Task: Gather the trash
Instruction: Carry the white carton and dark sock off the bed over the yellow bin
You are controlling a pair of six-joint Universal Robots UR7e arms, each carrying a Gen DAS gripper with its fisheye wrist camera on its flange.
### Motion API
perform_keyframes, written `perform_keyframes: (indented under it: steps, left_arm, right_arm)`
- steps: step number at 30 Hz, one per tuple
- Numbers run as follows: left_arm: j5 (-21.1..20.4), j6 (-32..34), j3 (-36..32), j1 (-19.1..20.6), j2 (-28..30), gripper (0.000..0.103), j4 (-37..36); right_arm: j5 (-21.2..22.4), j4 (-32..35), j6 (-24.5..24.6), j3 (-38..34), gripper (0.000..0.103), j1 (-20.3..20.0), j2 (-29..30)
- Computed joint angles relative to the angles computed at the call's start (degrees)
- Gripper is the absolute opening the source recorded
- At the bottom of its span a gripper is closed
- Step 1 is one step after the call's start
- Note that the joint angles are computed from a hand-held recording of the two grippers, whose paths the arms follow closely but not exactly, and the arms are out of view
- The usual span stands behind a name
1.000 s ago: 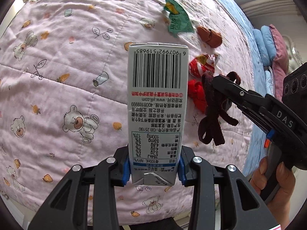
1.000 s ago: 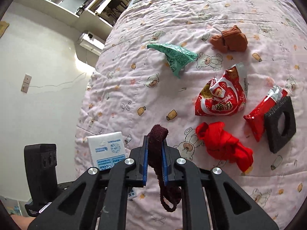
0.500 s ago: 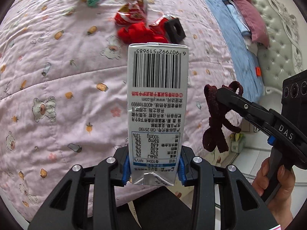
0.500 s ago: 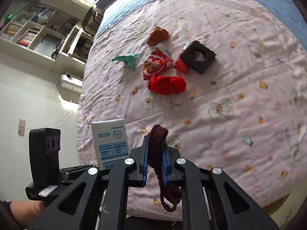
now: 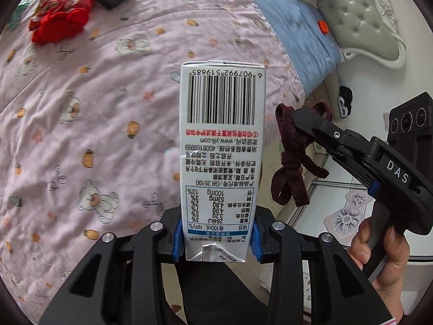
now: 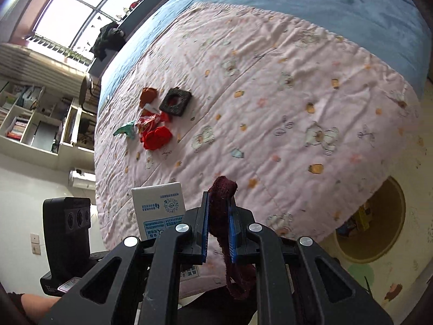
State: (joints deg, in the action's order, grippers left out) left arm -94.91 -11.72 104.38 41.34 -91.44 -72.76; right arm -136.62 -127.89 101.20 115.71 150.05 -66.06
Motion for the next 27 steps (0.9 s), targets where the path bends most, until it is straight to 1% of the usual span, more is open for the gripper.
perform_keyframes:
  steps: [3, 5, 8, 10, 13, 17, 19, 23, 27]
  left_arm:
    - [-2.69, -1.24, 4.44, -4.59, -0.94, 0.038, -1.99]
    - [-4.44, -3.15, 7.97, -8.14, -1.85, 0.038, -3.94]
    - [-6.69, -6.06, 13.2, -13.56, -2.72, 0.038, -7.63]
    - [-7.93, -8.48, 16.46, -17.13, -3.07, 0.038, -10.34]
    - [-10.14, -12.72, 20.73, -21.81, -3.39, 0.038, -14.18]
    - [-12.81, -16.82, 25.14, -27.09, -2.66, 0.038, -19.31]
    - [-14.06, -18.0, 27.03, -29.08, -1.64, 0.038, -21.88]
    - [-15.71, -20.07, 30.23, -32.05, -0.36, 0.038, -25.85]
    - [-16.58, -21.08, 33.34, -33.65, 2.65, 0.038, -30.48]
  right_arm:
    - [-0.17, 7.41, 8.26, 2.15, 0.012, 3.42, -4.34]
    - [0.63, 13.99, 13.73, 2.83, 0.012, 6.08, -6.99]
    - [2.36, 21.39, 22.46, 4.82, 0.012, 10.41, -11.04]
    - [4.2, 25.11, 27.46, 6.39, 0.012, 13.2, -13.47]
    - [7.35, 28.7, 33.23, 8.81, 0.012, 16.92, -16.72]
    - [10.84, 32.24, 38.44, 11.0, 0.012, 20.92, -19.75]
    - [12.18, 33.14, 40.53, 12.24, 0.012, 22.46, -21.06]
    - [13.77, 32.33, 43.51, 16.02, 0.012, 24.71, -24.09]
    - [14.48, 28.67, 44.28, 20.77, 0.012, 25.43, -26.67]
